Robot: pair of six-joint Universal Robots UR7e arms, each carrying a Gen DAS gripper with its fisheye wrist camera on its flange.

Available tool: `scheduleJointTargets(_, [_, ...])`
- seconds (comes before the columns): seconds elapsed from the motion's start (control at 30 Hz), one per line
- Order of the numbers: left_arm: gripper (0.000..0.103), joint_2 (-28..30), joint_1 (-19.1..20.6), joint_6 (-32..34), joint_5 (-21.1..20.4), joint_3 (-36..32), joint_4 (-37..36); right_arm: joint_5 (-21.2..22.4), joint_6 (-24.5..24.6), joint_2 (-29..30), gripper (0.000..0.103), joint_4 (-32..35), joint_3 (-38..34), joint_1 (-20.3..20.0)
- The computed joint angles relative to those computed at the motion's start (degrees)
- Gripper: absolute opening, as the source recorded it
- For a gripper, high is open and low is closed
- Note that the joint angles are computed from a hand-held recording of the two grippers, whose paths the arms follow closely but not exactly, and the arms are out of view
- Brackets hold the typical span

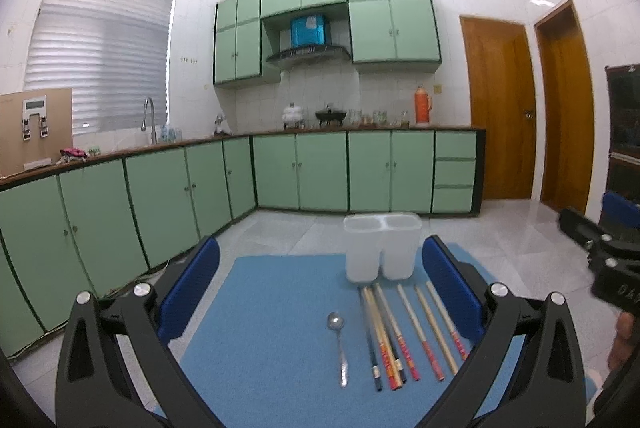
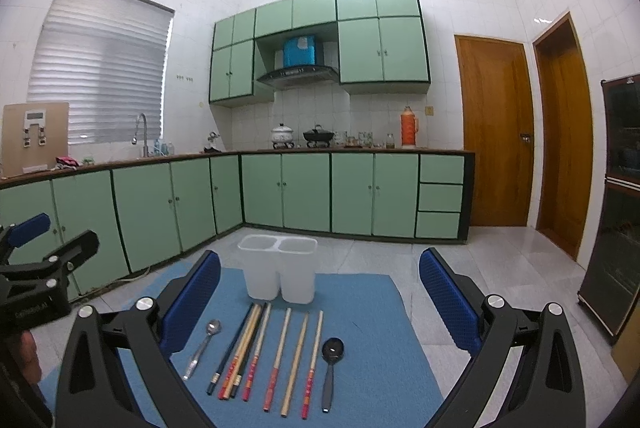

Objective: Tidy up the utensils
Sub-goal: 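Grasp the silver spoon with the left tool while the right tool grasps the black spoon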

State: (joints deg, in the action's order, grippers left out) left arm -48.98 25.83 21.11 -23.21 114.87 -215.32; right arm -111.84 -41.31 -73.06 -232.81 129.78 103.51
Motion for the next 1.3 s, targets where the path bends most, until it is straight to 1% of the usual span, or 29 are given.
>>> scheduleJointTargets(0.13, [0.098,-0.94,3.28,-7.07,0.18,-1.31,9.54,-1.96,0.61,0.85,0.097,1.98,-1.56,-1.54])
scheduleJointTargets(0.2, [0.098,-1.71,5.43,-12.07,-0.13,-2.42,16.49,-2.43,1.01,1.21,0.097,4.32,-2.87,-2.84])
scheduleJointTargets(0.27, [0.098,-2.15,7.5,-15.53,-1.02,-3.69,21.87,-3.94,1.49,1.42,0.097,7.3,-4.46,-3.29])
scheduleJointTargets(0.33, [0.098,-2.41,9.62,-19.33,-1.91,-5.47,28.09,-4.3,2.59,1.63,0.097,10.87,-6.02,-4.47])
scheduleJointTargets(0.47, [0.098,-2.12,12.65,-24.35,-4.02,-8.7,36.42,-4.91,5.49,1.95,0.09,19.49,-9.94,-6.43])
scheduleJointTargets(0.53, [0.098,-1.72,13.69,-25.6,-4.91,-9.95,38.61,-5.39,6.31,2.31,0.088,22.38,-11.54,-7.09])
scheduleJointTargets(0.6, [0.098,-0.62,15.01,-26.81,-6.13,-11.84,41.64,-5.85,7.44,2.73,0.083,26.58,-13.46,-7.77])
scheduleJointTargets(0.63, [0.098,0.2,15.67,-27.1,-6.65,-12.92,43.03,-6.57,8.41,3.17,0.079,29.75,-14.75,-8.12])
scheduleJointTargets(0.67, [0.096,0.56,15.94,-27.61,-6.9,-13.36,44.24,-6.98,9.05,3.58,0.074,32.01,-15.65,-8.42])
scheduleJointTargets(0.7, [0.095,1.3,16.58,-28.21,-7.68,-14.44,46.07,-7.27,9.77,3.98,0.072,34.68,-16.63,-8.79])
scheduleJointTargets(0.77, [0.088,2.53,17.69,-29.69,-9.22,-16.53,49.85,-7.96,11.06,4.85,0.064,39.28,-18.49,-9.47])
scheduleJointTargets(0.83, [0.081,3.95,18.73,-30.91,-10.19,-18.64,53.22,-8.95,11.84,5.97,0.061,42.33,-20.06,-9.95])
scheduleJointTargets(0.9, [0.081,5.51,19.94,-31.78,-11.24,-20.83,56.25,-9.63,12.57,7.21,0.056,45.19,-21.4,-10.47])
scheduleJointTargets(0.97, [0.079,6.64,20.95,-32.71,-12.0,-22.68,59.0,-10.32,13.8,8.29,0.049,48.86,-22.75,-11.15])
scheduleJointTargets(1.03, [0.077,7.73,21.66,-33.86,-12.55,-24.46,61.94,-10.58,15.87,9.19,0.046,52.68,-24.18,-11.8])
scheduleJointTargets(1.1, [0.077,8.62,22.48,-34.43,-13.26,-25.65,63.32,-10.42,18.05,9.75,0.045,55.28,-25.16,-12.26])
scheduleJointTargets(1.17, [0.077,9.28,23.31,-35.92,-14.45,-27.06,65.76,-10.71,19.2,10.8,0.044,56.63,-26.21,-12.41])
scheduleJointTargets(1.3, [0.076,10.26,24.07,-36.88,-15.51,-28.31,67.69,-11.89,20.82,12.2,0.041,58.85,-27.42,-12.46])
